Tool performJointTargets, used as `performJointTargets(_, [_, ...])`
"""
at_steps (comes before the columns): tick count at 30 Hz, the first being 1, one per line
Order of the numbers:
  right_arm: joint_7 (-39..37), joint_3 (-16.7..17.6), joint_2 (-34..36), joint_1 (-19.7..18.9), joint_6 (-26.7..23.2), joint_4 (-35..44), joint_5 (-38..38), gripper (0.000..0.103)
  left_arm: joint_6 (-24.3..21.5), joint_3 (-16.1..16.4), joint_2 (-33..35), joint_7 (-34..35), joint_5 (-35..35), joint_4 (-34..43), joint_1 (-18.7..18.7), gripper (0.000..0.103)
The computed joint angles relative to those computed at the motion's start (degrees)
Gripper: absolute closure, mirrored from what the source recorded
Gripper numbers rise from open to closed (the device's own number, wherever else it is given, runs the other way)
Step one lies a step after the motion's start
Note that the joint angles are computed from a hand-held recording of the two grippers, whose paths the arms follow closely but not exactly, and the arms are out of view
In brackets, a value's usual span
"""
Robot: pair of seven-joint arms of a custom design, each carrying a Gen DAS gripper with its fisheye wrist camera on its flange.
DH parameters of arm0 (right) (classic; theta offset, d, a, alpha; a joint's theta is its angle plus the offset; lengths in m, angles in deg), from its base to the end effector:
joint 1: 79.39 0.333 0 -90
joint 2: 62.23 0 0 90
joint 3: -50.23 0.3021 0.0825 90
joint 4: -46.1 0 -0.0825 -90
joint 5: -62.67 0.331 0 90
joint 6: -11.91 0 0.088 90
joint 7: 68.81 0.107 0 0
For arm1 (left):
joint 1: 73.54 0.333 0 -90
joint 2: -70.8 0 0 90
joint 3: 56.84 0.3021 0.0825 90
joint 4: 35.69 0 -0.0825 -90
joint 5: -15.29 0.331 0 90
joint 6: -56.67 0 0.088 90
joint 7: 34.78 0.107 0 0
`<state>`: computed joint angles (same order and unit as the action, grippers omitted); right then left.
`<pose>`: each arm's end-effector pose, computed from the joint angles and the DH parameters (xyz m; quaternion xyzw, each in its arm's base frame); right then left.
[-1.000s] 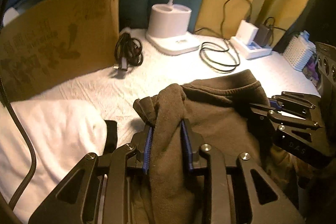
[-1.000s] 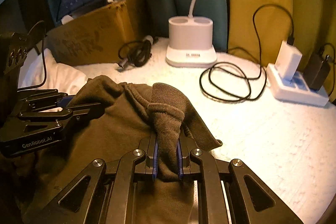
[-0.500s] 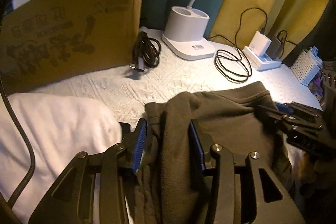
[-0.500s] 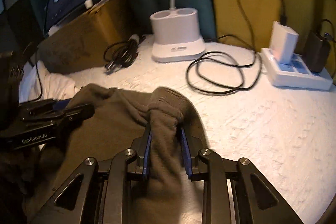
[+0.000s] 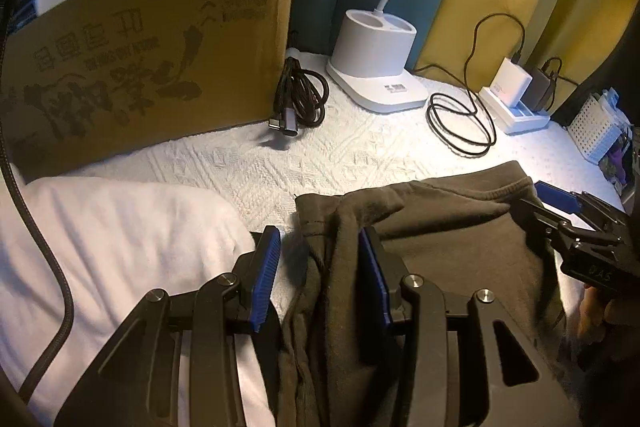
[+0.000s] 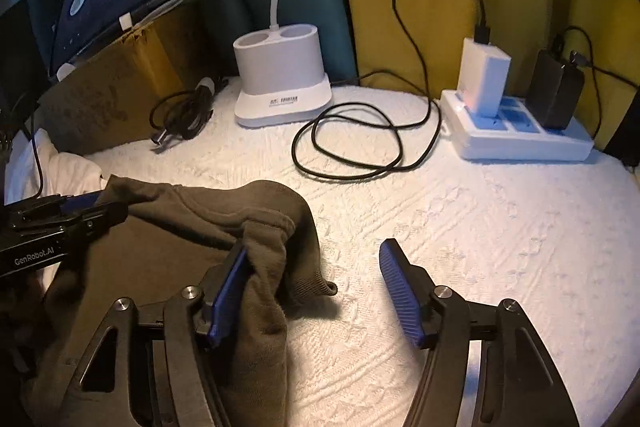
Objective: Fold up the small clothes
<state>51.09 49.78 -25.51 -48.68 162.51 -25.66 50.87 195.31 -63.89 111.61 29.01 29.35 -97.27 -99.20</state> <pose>0.6217 0.3705 0.4783 -0.7055 0.6066 -0.1704 0.3244 0.6365 -0.3669 0.4853 -0.6040 0.7299 -0.2810 0.1531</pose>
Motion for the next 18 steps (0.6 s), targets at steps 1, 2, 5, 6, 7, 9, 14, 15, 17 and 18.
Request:
performJointTargets(1, [0.86,-0.62,-0.87,0.40,0.31,-1.11,-0.49,0.037,0.43,0.05,-0.73,-0.37,-0.01,-0.98,0.05,0.061])
performJointTargets(2, [1.64,-1.15,-1.63,0.78,0.57,-2.13,-1.15,0.037,0.99,0.08,-1.66,-0.76,0.06,-2.19,0.11,0.061])
performJointTargets(5, [3.73,-1.85,-3.76,1.28,0.79,-4.99,-2.73,0.037,3.01,-0.48,-4.52,-1.39,-0.27,-6.23,0.77,0.061])
performJointTargets(6, [4.45,-1.99,-4.51,1.44,0.93,-6.04,-3.30,0.037,4.02,-1.11,-5.52,-1.10,-0.92,-7.85,1.36,0.061])
performJointTargets(7, [5.43,-2.24,-5.36,1.76,0.96,-7.13,-4.04,0.037,5.48,-2.20,-6.99,-0.48,-2.24,-10.21,2.32,0.061])
performJointTargets(9, [7.29,-2.55,-6.71,2.34,1.16,-8.77,-5.64,0.037,7.06,-2.50,-8.86,-0.59,-2.91,-13.07,2.63,0.061])
performJointTargets(14, [9.05,-1.08,-9.72,2.81,2.49,-12.81,-8.11,0.036,9.84,-3.37,-12.67,-0.63,-3.35,-18.94,2.65,0.061])
performJointTargets(15, [8.77,-0.53,-10.14,2.76,2.50,-13.34,-8.13,0.036,10.53,-3.95,-13.26,-0.17,-3.91,-20.01,2.84,0.061])
performJointTargets(17, [8.19,0.50,-10.92,2.78,2.50,-14.44,-7.98,0.036,12.06,-4.66,-14.83,0.25,-4.60,-22.70,2.81,0.061])
performJointTargets(18, [8.14,0.80,-11.22,2.93,2.41,-14.89,-7.99,0.036,12.61,-4.94,-15.47,0.47,-4.86,-23.80,2.74,0.061])
